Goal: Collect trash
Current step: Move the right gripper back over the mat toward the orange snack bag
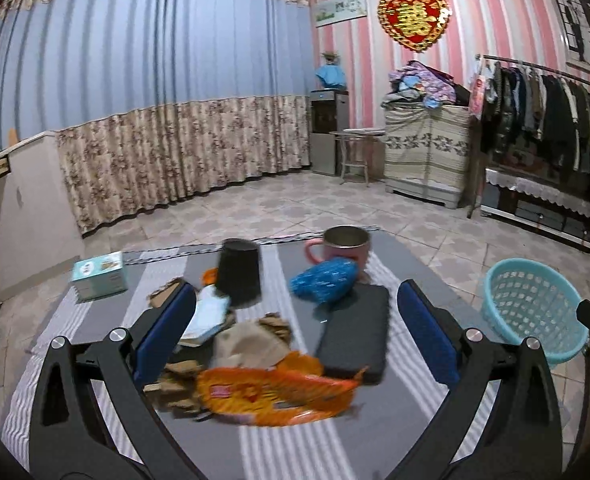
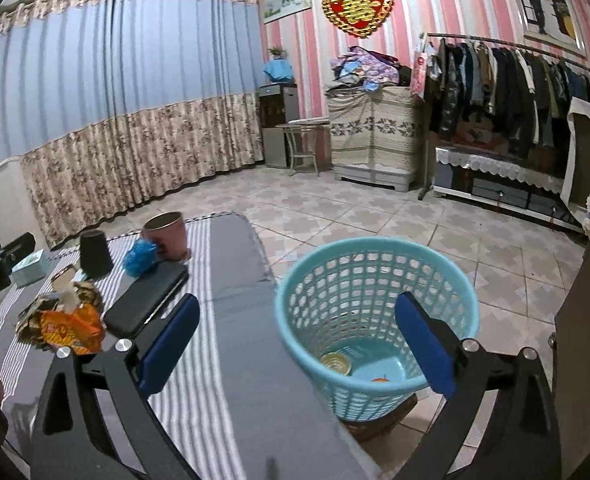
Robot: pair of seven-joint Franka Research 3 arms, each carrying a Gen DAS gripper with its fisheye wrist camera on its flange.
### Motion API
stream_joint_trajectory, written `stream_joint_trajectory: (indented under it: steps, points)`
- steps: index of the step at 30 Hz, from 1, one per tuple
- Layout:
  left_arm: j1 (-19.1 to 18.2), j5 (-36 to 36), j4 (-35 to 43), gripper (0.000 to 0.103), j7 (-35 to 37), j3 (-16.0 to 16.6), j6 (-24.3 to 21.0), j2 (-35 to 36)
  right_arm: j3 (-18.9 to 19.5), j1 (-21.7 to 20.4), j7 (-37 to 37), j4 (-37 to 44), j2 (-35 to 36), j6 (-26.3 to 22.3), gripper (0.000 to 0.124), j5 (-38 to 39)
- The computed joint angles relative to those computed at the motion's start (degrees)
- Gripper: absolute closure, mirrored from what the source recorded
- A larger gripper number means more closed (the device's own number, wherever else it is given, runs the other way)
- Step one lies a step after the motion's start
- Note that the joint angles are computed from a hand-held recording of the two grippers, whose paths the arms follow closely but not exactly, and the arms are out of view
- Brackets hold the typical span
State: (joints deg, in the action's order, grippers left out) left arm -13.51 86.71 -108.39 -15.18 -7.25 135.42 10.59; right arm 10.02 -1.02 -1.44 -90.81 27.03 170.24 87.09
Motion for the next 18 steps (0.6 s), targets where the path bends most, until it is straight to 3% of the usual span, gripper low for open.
stream_joint_trajectory:
  steps: [11, 18]
  points:
    - [3.9, 0.7, -13.5, 0.005, -6.2, -1.2, -1.6, -9.6, -0.6, 4.6, -10.0, -4.3, -3.0, 1.4, 0.028, 8.6]
    - [6.8, -0.2, -20.3, 0.005, -7.9, -1.9, -2.4, -14.0, -2.0, 8.1, -12.2, -5.1, -3.1, 1.1, 0.028, 9.4]
